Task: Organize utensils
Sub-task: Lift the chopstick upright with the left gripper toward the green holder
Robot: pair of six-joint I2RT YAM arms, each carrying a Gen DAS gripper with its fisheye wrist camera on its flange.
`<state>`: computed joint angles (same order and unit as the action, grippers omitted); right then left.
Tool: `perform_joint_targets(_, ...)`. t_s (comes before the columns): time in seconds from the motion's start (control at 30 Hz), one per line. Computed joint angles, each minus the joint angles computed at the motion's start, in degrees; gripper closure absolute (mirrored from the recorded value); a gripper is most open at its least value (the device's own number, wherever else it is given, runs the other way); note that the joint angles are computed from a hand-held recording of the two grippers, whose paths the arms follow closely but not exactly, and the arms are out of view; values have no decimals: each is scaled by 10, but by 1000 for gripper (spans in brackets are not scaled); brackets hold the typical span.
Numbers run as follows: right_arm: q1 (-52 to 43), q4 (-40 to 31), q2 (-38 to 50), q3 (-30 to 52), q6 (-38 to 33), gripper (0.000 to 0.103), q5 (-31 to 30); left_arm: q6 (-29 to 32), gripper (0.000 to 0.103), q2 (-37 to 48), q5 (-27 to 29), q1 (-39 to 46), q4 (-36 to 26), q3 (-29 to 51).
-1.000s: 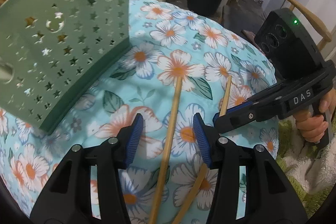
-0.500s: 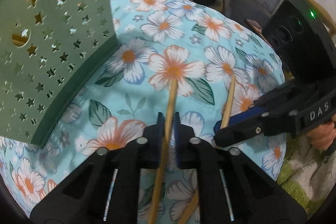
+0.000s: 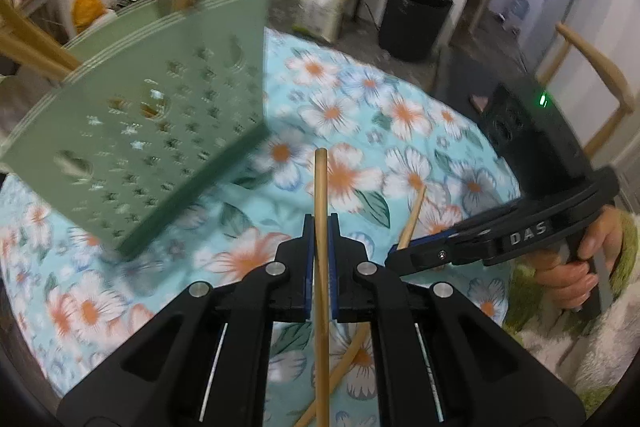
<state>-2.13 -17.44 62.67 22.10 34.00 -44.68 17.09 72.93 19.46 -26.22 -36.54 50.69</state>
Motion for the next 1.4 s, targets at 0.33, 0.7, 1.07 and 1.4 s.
perform_joint_targets(0.33,10,-31,-38,22,-1,88,27,-88,98,-133,14,73,12,-12)
perform_joint_targets(0.7,33,-31,-53,51,2,89,73,-189,98,-216,40,150,63,-32)
perform_joint_targets(1.07,39,-31,-64,67,-5,90,93,-241,98,-265,34,154,81,-57)
perform_joint_targets(1.4,59,-38,-84,81,-8,91,128,-263,98,-293,38,170,97,-60)
